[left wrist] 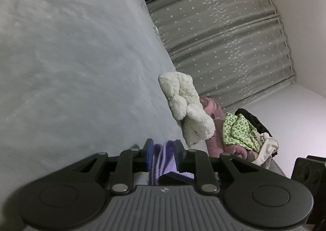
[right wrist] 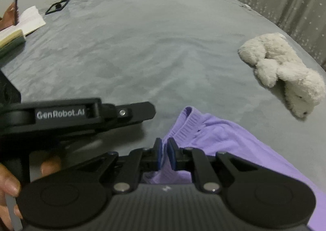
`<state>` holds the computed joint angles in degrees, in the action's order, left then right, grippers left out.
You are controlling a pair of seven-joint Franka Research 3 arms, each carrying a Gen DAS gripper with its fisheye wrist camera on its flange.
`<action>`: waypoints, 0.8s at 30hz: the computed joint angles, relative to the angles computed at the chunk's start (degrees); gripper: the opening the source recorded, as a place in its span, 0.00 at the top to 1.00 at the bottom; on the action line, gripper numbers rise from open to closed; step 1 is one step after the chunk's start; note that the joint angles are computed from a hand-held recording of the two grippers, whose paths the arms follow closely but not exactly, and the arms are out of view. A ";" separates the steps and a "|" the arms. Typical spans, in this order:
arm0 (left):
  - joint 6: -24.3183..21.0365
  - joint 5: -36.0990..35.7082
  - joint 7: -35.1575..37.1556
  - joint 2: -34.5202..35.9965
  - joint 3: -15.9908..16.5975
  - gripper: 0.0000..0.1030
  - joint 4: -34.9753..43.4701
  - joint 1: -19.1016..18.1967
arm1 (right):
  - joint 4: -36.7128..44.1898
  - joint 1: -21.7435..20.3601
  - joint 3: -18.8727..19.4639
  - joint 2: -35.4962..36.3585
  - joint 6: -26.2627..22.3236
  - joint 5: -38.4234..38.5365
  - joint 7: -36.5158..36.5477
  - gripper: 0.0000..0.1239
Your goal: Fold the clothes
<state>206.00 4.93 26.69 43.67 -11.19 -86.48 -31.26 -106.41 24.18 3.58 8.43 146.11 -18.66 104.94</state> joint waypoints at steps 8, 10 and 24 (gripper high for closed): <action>0.70 0.73 0.28 0.31 -0.08 0.76 0.38 -0.07 | -6.86 -3.71 2.10 -2.17 11.48 19.44 -12.04 0.68; 0.68 1.04 0.62 0.30 -0.06 0.74 0.42 -0.13 | -10.24 -4.33 2.38 -4.58 15.63 25.20 -14.80 0.66; -9.81 -5.03 8.24 -4.17 11.35 0.58 0.96 -12.69 | -43.74 -17.18 3.14 -36.14 19.83 30.50 -2.37 0.65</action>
<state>196.19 -0.10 34.93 39.50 0.17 -85.52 -43.95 -150.14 6.99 6.72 -27.72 165.94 11.83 102.57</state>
